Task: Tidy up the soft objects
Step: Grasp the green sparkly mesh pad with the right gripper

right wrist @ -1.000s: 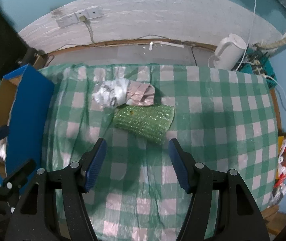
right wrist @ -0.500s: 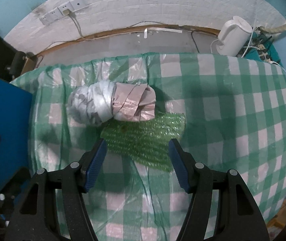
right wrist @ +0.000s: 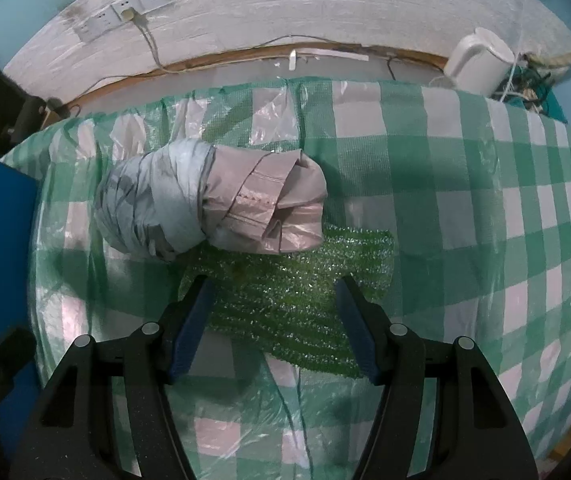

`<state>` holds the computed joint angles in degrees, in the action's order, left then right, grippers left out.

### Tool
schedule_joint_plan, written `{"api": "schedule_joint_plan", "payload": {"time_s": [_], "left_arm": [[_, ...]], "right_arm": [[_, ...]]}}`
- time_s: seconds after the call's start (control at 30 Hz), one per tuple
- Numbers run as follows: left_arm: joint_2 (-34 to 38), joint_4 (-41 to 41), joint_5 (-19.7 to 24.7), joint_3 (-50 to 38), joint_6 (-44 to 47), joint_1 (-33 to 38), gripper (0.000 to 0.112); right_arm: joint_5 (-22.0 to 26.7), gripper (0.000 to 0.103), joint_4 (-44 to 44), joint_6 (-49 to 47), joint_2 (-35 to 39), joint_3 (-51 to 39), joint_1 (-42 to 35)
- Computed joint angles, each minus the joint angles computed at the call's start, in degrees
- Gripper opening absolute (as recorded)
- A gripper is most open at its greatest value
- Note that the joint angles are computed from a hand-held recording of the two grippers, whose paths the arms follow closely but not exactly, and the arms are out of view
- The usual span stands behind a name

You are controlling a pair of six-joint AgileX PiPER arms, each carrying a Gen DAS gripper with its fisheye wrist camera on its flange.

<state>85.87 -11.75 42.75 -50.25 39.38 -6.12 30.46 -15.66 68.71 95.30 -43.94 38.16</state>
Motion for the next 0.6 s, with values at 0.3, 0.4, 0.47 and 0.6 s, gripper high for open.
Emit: {"api": "schedule_joint_plan", "payload": {"time_s": [0.3,0.4,0.47,0.6], "left_arm": [[0.6,1.1,-1.1,0.3,-3.0,-3.5,0.080],[0.8,1.7,-1.9,0.7,-4.2,-5.0,0.080],[1.0,2.0,-2.5,0.9,-4.9,-6.1,0.080],[1.2,2.2,-3.6,1.3,-5.6,-8.2,0.080]], "right_arm": [[0.5,0.019,-2.7,2.2,-3.4,4.0,0.6],[-0.6,0.013,-2.5,2.4,-5.2,6.2,0.2],[-0.8,0.011,-2.6,2.9,-5.8,6.8,0.3],[0.6,0.010,-2.9,3.1,-7.5,7.7,0.9]]}}
